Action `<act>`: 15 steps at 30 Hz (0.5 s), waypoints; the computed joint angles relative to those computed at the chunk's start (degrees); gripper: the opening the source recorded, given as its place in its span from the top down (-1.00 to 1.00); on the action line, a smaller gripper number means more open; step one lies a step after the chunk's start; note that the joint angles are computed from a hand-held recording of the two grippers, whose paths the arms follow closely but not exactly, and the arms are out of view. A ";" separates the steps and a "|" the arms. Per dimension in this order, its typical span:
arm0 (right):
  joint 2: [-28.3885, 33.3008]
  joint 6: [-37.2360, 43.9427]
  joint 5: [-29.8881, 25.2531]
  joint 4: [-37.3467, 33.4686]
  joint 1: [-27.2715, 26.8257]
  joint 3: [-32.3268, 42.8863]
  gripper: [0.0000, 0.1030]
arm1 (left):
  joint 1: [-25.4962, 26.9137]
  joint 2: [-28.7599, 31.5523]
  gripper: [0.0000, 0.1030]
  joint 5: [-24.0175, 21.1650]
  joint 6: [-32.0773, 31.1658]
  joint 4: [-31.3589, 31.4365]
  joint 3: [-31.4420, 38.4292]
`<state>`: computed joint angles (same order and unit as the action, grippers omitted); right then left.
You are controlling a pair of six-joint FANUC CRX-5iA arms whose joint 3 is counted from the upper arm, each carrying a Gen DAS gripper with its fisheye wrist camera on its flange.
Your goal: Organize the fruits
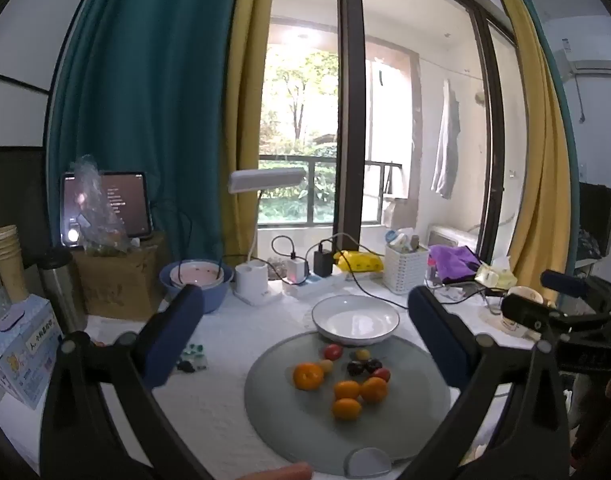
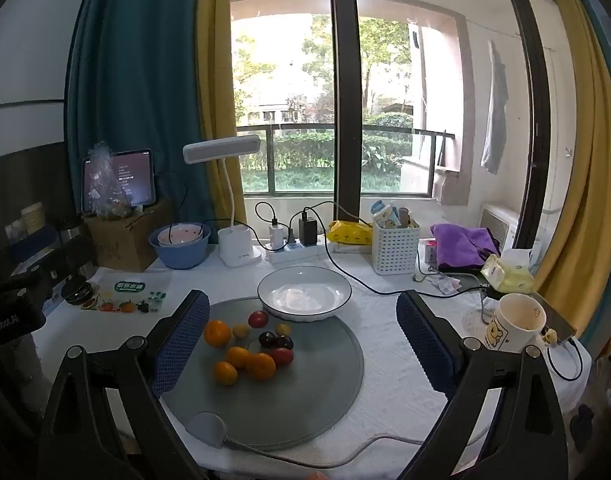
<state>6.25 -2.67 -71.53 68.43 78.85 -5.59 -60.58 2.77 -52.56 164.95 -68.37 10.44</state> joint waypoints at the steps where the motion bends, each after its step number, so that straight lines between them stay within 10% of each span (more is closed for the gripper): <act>1: -0.02 -0.01 -0.03 0.05 0.01 -0.02 -0.88 | 0.15 -0.14 -0.99 0.29 -0.31 0.13 -0.14; 15: 0.06 0.24 -0.23 0.42 0.04 -0.10 -0.88 | -0.63 -0.62 -0.99 0.37 0.22 -1.55 -0.77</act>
<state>6.30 -2.42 -71.76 68.85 78.89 -5.69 -61.22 2.15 -52.18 165.17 -69.93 9.67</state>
